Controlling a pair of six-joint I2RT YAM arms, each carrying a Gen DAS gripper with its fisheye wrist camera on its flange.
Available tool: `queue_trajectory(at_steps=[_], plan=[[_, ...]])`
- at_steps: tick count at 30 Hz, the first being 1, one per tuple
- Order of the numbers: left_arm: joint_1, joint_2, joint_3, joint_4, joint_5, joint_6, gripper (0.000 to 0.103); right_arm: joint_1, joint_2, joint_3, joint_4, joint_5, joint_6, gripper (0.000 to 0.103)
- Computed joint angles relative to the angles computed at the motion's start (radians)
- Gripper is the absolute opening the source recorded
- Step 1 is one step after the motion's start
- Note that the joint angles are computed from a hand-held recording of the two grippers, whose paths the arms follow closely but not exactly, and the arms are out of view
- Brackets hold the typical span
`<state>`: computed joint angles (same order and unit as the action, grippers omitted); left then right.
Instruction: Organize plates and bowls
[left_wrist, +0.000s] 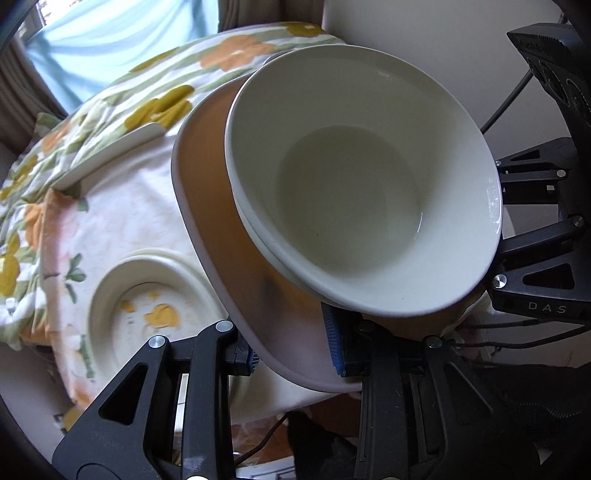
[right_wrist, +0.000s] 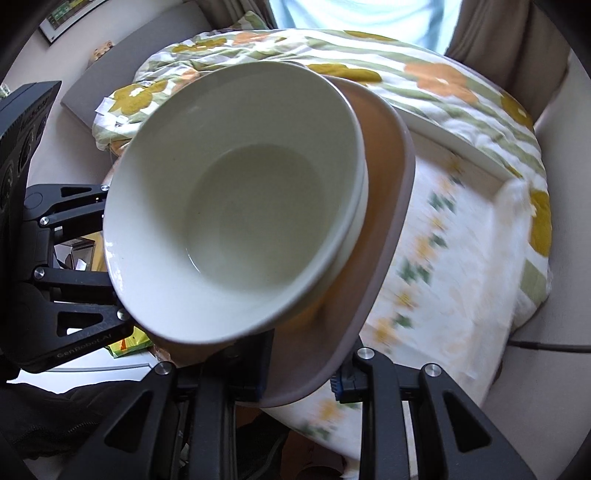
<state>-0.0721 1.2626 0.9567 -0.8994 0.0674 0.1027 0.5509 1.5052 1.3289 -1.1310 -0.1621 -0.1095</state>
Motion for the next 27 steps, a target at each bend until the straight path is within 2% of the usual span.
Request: queue_trajectory(at_steps=[5, 10, 15, 18, 22, 27], plan=[[0.303, -0.058, -0.021, -0.086, 0.097, 0.295, 0.026, 0.199, 0.083, 0.079, 0.032, 0.044, 0.195, 0.023], [0.605, 0.006, -0.017, -0.118, 0.161, 0.614, 0.025, 0.360, 0.211, 0.153, 0.092, 0.067, 0.375, 0.023], [0.800, 0.103, -0.007, -0.112, 0.173, 0.843, 0.025, 0.476, 0.334, 0.223, 0.138, 0.080, 0.527, 0.023], [0.848, 0.145, -0.008, -0.096, 0.173, 0.912, 0.025, 0.509, 0.375, 0.245, 0.146, 0.085, 0.581, 0.023], [0.870, 0.184, -0.010, -0.079, 0.182, 0.953, 0.025, 0.528, 0.408, 0.273, 0.130, 0.096, 0.614, 0.023], [0.863, 0.243, 0.002, -0.057, 0.185, 0.949, 0.026, 0.513, 0.417, 0.269, 0.123, 0.100, 0.618, 0.023]])
